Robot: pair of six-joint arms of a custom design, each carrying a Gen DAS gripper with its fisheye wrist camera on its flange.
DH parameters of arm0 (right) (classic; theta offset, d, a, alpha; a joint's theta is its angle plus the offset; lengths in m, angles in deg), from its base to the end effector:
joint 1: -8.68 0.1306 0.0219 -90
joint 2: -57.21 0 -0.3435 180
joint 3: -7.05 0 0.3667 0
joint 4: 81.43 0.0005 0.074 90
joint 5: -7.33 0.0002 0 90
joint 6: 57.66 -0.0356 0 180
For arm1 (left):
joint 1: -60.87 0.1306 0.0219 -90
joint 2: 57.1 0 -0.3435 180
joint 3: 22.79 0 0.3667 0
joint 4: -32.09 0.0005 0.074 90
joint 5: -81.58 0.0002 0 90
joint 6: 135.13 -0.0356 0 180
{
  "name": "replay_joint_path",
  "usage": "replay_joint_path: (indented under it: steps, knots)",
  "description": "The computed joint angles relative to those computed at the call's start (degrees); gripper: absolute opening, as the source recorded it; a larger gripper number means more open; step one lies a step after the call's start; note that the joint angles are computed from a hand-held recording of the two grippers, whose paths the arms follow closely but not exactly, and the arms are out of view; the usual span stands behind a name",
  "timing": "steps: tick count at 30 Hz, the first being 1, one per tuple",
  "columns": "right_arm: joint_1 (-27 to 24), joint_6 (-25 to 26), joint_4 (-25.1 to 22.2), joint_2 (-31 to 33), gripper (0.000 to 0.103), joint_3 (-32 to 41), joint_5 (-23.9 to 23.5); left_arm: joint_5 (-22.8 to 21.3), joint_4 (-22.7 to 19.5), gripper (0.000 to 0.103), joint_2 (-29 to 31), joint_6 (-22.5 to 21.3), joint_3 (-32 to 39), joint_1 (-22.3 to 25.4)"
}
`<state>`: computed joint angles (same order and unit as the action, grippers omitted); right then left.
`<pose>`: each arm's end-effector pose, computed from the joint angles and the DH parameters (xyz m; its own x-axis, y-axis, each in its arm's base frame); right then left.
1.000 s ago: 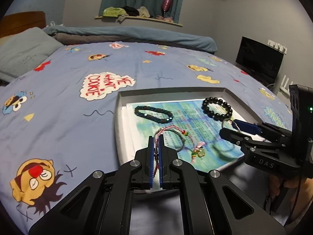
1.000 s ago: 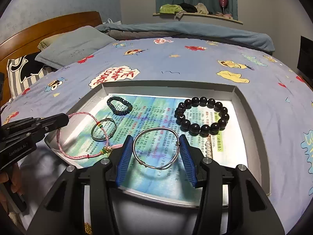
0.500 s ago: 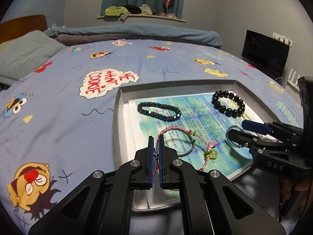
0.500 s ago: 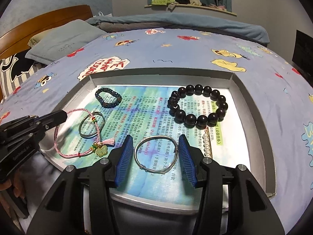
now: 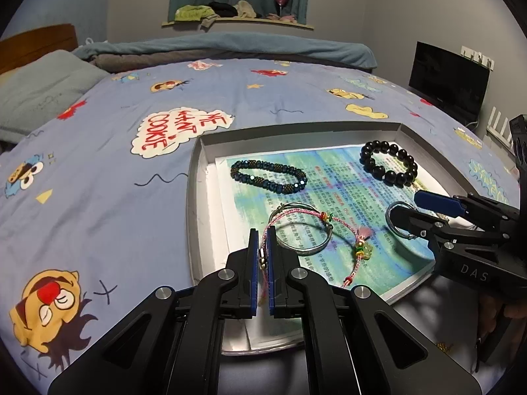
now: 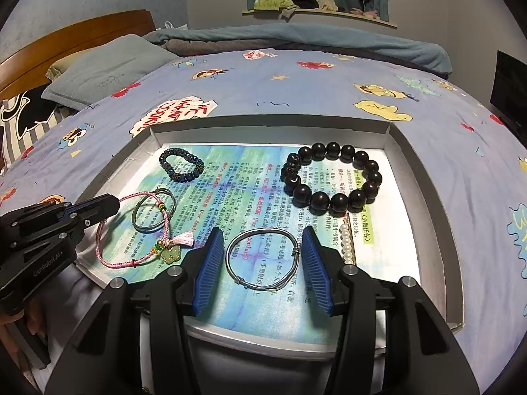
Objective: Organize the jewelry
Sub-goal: 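Lower pink bracelet and silver bangle into the grey box and open both tools, then move both open tools back over the remaining jewelry pile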
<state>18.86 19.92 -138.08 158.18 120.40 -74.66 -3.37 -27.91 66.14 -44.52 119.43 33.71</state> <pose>0.5163 0.0872 0.4700 -0.6875 0.0929 -0.7202 0.0728 0.9956 0.0590 0.5672 -0.2951 0.4652 -0.5894 0.2905 -0.7538 0.5075 0.8591 -0.0658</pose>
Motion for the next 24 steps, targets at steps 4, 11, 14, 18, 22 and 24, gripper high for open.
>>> replay_joint_path:
  steps: [4, 11, 14, 18, 22, 24]
  knots:
    - [0.21, 0.11, 0.99, -0.67, 0.057, -0.67, 0.57, -1.18, 1.25, 0.017, -1.13, -0.77, -1.51, -0.44]
    - [0.0, -0.5, 3.71, -3.08, 0.065, -3.08, 0.65, -2.62, 2.8, 0.04, -2.95, 0.06, -3.7, -0.9]
    - [0.16, -0.5, 4.83, -4.32, 0.07, -4.04, 1.14, -2.98, 3.64, 0.046, -3.91, 0.36, -4.91, -1.05]
    - [0.31, -0.51, 5.54, -5.48, 0.077, -4.86, 1.76, -3.71, 4.34, 0.052, -5.03, 0.33, -6.19, -1.42]
    - [0.26, -0.7, 5.79, -6.49, 0.083, -5.32, 2.11, -4.57, 6.08, 0.063, -6.44, 0.88, -8.13, -1.65]
    - [0.26, -0.78, 6.14, -7.13, 0.088, -5.66, 2.19, -5.13, 6.34, 0.065, -6.8, 1.18, -8.52, -1.75]
